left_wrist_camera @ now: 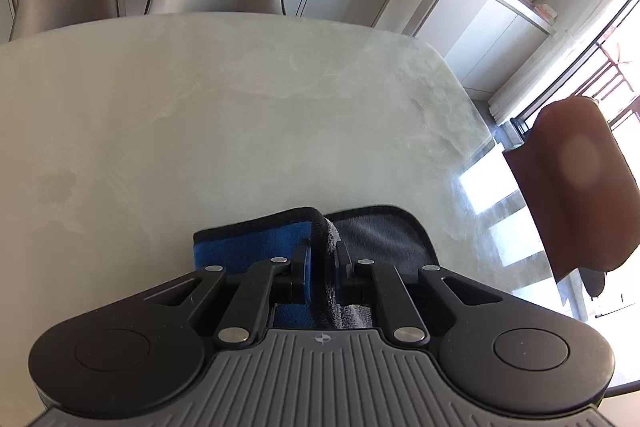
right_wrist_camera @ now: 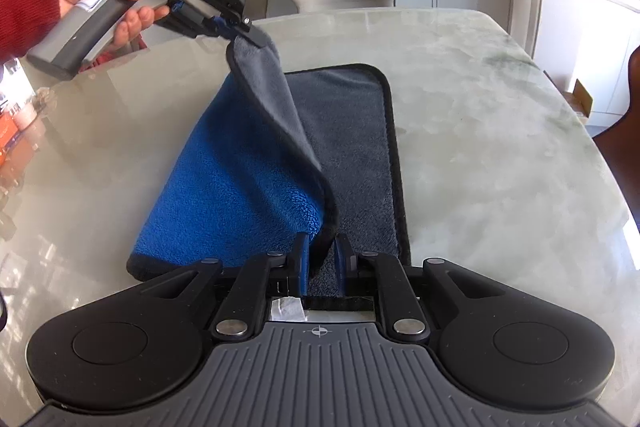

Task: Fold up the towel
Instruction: 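Lift the gripped towel edge with the left gripper and fold it lengthwise over the towel, then lower the folded edge onto the opposite towel edge with the left gripper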

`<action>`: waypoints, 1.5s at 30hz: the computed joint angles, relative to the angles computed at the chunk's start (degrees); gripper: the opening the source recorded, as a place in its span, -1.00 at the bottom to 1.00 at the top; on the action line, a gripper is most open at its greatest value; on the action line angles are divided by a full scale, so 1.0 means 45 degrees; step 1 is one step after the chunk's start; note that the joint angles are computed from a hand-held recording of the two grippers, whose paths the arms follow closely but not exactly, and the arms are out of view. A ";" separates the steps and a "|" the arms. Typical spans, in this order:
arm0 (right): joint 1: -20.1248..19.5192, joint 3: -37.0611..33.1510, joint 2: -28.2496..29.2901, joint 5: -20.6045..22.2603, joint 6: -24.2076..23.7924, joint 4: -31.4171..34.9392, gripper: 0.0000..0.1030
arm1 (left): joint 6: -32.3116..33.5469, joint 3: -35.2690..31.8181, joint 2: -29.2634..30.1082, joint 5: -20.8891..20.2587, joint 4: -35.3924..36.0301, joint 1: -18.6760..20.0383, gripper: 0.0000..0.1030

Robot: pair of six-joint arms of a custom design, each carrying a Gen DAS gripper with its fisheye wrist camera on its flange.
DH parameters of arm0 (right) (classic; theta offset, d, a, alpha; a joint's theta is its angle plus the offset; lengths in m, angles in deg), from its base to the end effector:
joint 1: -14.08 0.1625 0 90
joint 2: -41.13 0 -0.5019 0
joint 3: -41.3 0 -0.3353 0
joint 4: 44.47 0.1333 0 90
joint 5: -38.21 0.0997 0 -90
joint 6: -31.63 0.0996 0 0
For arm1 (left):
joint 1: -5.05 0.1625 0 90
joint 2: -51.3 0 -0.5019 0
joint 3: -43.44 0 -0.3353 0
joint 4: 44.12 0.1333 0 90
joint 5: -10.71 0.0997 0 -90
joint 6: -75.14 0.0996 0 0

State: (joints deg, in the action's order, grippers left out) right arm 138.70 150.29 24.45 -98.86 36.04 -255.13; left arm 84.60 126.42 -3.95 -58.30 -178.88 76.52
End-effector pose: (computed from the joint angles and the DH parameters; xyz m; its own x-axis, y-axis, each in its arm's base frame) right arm 0.3833 -0.4489 -0.0408 -0.7942 -0.0448 0.6059 -0.4402 0.7298 -0.5230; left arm -0.0640 -0.7226 0.3592 -0.8561 0.3436 -0.3860 0.4507 0.8618 -0.2326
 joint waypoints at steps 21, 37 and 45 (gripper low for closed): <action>-0.0674 -0.0133 0.0265 0.0716 0.0156 -0.0815 -0.62 | 0.0337 0.0117 0.0623 0.0148 -0.0254 -0.0231 -0.82; -0.0812 0.1202 -0.0362 0.1217 0.2173 -0.1637 -0.86 | 0.0069 -0.0480 0.1582 0.0167 0.0050 -0.0470 -0.81; -0.0962 0.0632 -0.0062 0.1610 0.1303 -0.1884 -0.41 | 0.0141 -0.0422 0.1594 0.0340 -0.0024 -0.0416 -0.80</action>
